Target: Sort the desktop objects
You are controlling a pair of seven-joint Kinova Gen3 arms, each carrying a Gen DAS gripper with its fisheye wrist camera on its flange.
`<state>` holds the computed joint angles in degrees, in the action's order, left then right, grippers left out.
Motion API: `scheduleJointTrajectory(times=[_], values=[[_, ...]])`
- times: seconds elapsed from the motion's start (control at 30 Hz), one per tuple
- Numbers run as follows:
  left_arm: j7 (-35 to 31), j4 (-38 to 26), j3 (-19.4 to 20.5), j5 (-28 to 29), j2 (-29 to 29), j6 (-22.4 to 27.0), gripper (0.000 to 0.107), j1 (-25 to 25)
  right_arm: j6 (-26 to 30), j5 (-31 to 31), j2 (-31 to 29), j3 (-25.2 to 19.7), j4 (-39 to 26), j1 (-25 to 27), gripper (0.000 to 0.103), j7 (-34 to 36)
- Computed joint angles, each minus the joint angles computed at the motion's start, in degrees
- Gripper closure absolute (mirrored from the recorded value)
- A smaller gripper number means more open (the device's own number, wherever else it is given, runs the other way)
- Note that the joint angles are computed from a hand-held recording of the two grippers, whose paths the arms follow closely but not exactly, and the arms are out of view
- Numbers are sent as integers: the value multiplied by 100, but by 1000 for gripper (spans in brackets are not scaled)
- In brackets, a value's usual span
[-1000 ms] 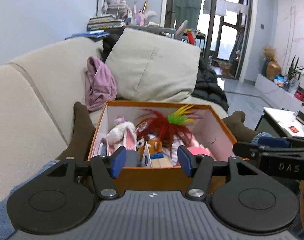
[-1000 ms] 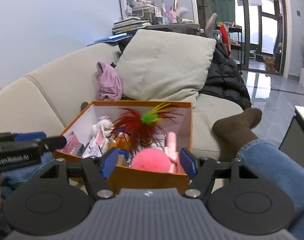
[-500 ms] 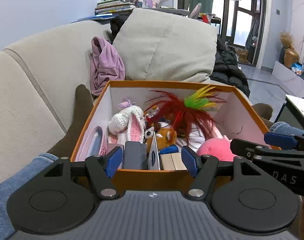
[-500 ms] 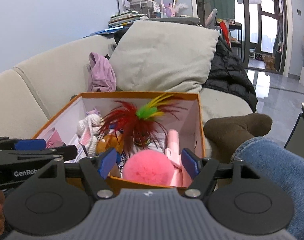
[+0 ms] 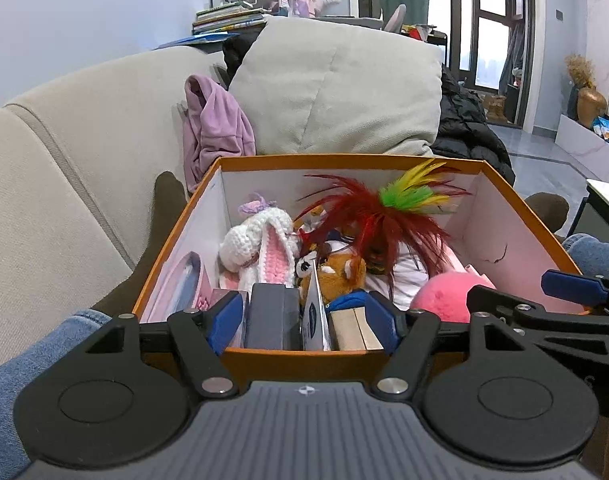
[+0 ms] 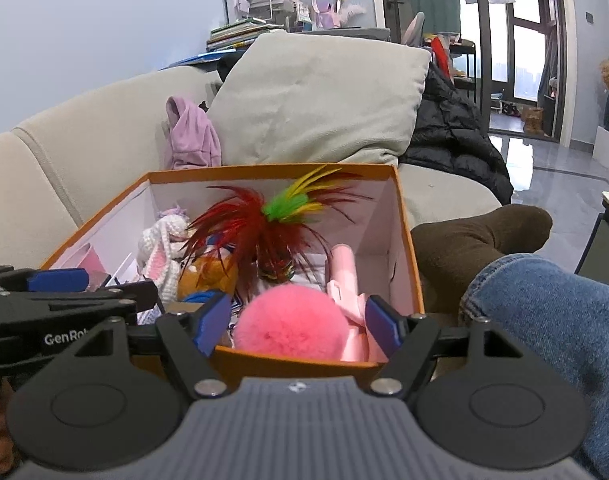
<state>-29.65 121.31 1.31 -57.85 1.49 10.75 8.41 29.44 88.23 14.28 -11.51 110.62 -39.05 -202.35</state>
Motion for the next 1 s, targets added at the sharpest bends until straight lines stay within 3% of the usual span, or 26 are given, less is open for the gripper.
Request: scheduleJointTrajectory(times=[0.13,1.0], values=[[288,18,-8,-265,4,3,28,21,15,182,22,-16,23,20,28,-163],[363,-8,5,-297,27,105,28,54,-18,247,53,-79,19,91,28,-203]])
